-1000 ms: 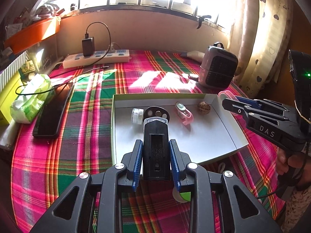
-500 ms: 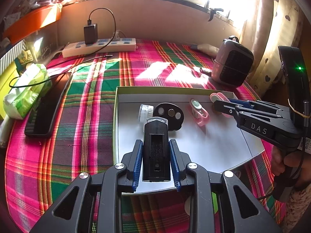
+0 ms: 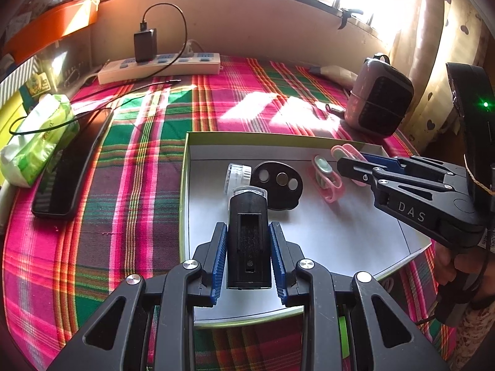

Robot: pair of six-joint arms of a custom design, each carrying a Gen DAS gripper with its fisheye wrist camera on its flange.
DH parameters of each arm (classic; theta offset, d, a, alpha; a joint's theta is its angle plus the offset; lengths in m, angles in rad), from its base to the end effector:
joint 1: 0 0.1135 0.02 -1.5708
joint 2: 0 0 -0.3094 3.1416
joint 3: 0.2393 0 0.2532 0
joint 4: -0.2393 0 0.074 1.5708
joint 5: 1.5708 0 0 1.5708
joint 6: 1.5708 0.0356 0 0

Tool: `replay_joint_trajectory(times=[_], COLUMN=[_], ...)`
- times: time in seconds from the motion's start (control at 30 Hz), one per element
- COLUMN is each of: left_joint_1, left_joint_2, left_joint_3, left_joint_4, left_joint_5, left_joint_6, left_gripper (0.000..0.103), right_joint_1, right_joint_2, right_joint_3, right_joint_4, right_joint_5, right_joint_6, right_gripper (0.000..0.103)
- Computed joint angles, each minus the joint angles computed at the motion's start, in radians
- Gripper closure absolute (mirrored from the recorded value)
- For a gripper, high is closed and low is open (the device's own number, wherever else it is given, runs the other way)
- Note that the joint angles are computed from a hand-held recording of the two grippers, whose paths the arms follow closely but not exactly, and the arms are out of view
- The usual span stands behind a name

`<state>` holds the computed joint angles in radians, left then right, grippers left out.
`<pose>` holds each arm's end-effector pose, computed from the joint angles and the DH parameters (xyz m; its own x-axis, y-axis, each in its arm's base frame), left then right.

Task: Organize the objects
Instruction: 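Carry the black holder and pink hook with both tools over the box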

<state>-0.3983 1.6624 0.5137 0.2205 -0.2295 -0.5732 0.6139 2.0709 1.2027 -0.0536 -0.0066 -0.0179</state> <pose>0.2510 -0.0968 0.1348 -0.7566 -0.2546 -0.6023 -0.1884 0.9669 -0.1720 0.3590 0.2533 0.1487 -0.6408 -0.4734 -0.6044 -0.5909 0.8068 -0.0056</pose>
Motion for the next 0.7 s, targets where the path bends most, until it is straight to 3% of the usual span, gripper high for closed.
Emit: replay_joint_trajectory(times=[0.7], left_joint_1=[0.005], left_joint_2=[0.050], left_joint_3=[0.036], left_joint_4=[0.002], left_joint_5=[-0.010], left_joint_6=[0.020], left_gripper=[0.078], right_joint_1=[0.009], right_joint_2=[0.044], right_joint_3=[0.035], right_joint_4=[-0.023], right_joint_5=[0.009], right_joint_6=[-0.004], right_gripper=[0.078])
